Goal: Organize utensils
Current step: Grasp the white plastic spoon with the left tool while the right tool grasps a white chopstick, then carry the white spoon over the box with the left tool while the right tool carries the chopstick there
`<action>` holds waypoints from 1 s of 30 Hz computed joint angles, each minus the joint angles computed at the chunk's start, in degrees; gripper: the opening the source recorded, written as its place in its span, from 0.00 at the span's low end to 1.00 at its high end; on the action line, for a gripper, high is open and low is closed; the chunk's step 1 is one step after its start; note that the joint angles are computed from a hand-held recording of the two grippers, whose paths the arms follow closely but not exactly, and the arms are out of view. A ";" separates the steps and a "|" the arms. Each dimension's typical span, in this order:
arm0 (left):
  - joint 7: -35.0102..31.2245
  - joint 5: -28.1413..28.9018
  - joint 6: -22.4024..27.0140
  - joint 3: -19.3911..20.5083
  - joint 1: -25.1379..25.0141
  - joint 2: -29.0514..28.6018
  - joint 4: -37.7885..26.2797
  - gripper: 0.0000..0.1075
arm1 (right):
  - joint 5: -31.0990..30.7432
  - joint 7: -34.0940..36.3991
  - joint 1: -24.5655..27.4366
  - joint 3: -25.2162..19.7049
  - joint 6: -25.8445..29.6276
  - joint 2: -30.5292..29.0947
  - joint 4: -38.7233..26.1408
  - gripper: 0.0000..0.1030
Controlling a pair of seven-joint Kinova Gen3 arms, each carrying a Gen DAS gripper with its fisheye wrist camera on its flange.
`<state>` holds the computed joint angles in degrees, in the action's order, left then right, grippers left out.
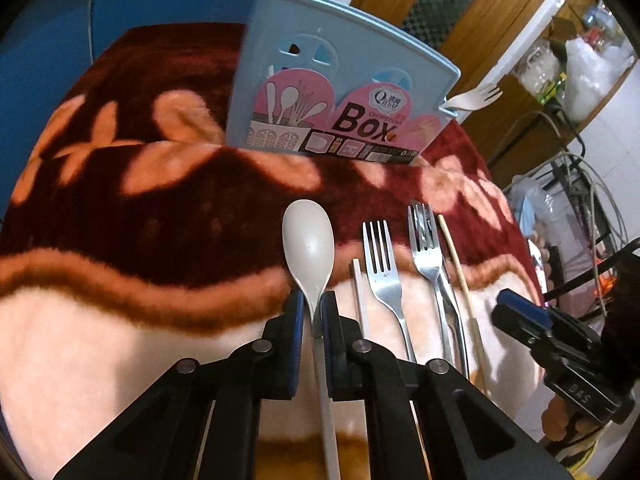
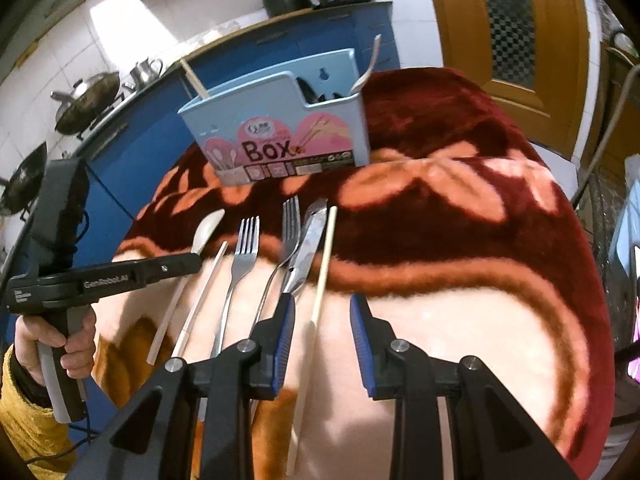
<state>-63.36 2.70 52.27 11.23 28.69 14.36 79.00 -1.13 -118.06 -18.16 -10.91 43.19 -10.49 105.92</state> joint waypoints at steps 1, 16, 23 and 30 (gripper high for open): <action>-0.30 0.68 -1.20 0.03 -0.42 -0.87 1.20 0.08 | -0.20 0.52 -0.20 0.11 0.59 0.45 -0.55 0.30; 0.64 -5.04 -13.93 1.02 -1.14 -10.04 10.47 0.08 | -3.46 8.33 -0.70 3.00 15.21 12.03 -14.08 0.20; 1.02 -5.51 -19.91 1.70 -2.06 -12.08 13.56 0.08 | -12.29 12.31 2.68 5.11 10.59 10.48 -10.56 0.06; 3.06 -8.09 -22.70 2.13 -2.16 -12.90 13.96 0.07 | -10.95 10.51 3.15 3.72 0.09 3.21 -4.51 0.06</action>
